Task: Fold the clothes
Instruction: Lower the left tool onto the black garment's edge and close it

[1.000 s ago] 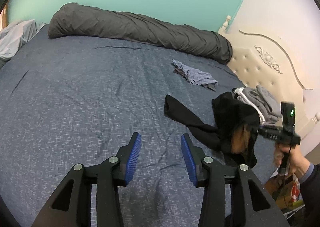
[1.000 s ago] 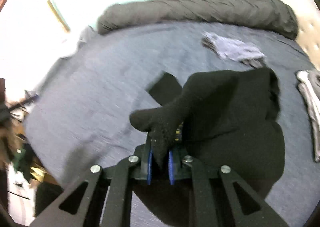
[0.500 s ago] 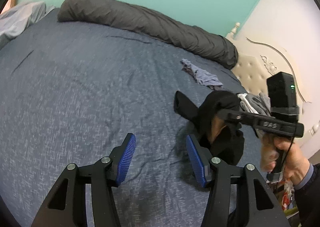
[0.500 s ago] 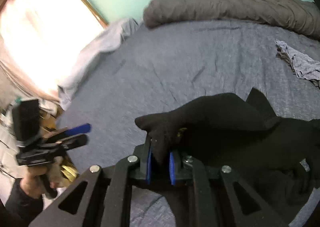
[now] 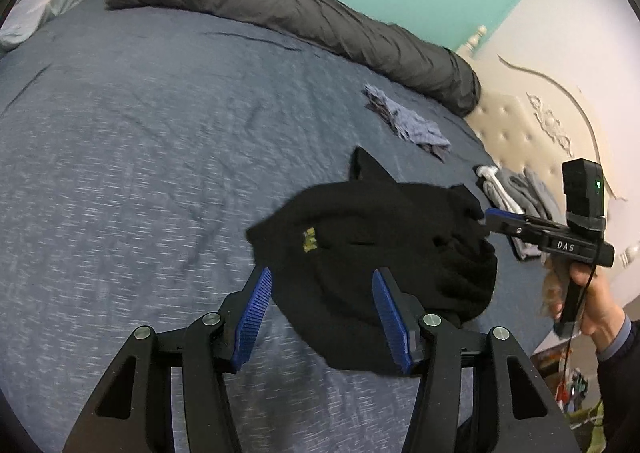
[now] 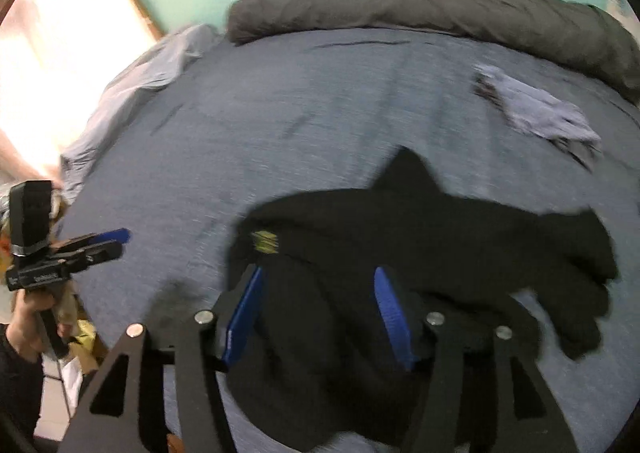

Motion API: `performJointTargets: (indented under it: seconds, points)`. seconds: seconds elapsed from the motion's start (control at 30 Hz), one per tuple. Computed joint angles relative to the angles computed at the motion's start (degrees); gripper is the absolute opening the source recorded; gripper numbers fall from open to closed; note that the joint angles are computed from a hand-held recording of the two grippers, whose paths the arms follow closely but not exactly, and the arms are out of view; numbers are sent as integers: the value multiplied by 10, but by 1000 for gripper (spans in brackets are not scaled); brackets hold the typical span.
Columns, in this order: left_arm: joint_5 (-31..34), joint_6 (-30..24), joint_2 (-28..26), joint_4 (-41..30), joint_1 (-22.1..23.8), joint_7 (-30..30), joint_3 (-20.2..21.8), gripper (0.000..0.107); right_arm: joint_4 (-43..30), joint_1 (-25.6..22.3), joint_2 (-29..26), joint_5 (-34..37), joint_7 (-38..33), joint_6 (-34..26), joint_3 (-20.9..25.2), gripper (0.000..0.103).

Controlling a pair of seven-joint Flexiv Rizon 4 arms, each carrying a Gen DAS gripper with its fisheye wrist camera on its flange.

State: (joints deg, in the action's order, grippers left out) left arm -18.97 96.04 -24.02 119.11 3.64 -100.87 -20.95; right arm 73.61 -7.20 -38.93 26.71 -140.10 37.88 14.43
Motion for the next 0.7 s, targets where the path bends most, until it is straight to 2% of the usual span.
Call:
performJointTargets:
  seconds: [0.1, 0.3, 0.37, 0.4, 0.5, 0.7]
  points:
    - [-2, -14, -23, -24, -16, -1, 9, 59, -25, -18, -21, -7, 15, -5, -19, 59]
    - [-30, -25, -72, -52, -38, -16, 34, 63, -71, -65, -60, -2, 26, -16, -23, 59]
    - [-17, -48, -88, -74, -65, -41, 77, 63, -87, -77, -73, 0, 29, -22, -23, 60]
    - [-23, -51, -96, -80, -68, -39, 83, 63, -92, -80, -78, -2, 31, -23, -24, 60]
    - [-33, -40, -123, -89, -42, -40, 55, 63, -114, -87, -99, -6, 42, -29, -25, 60]
    - [-31, -28, -160, -108, -20, -45, 30, 63, -188, -98, -153, -5, 95, -66, -20, 64]
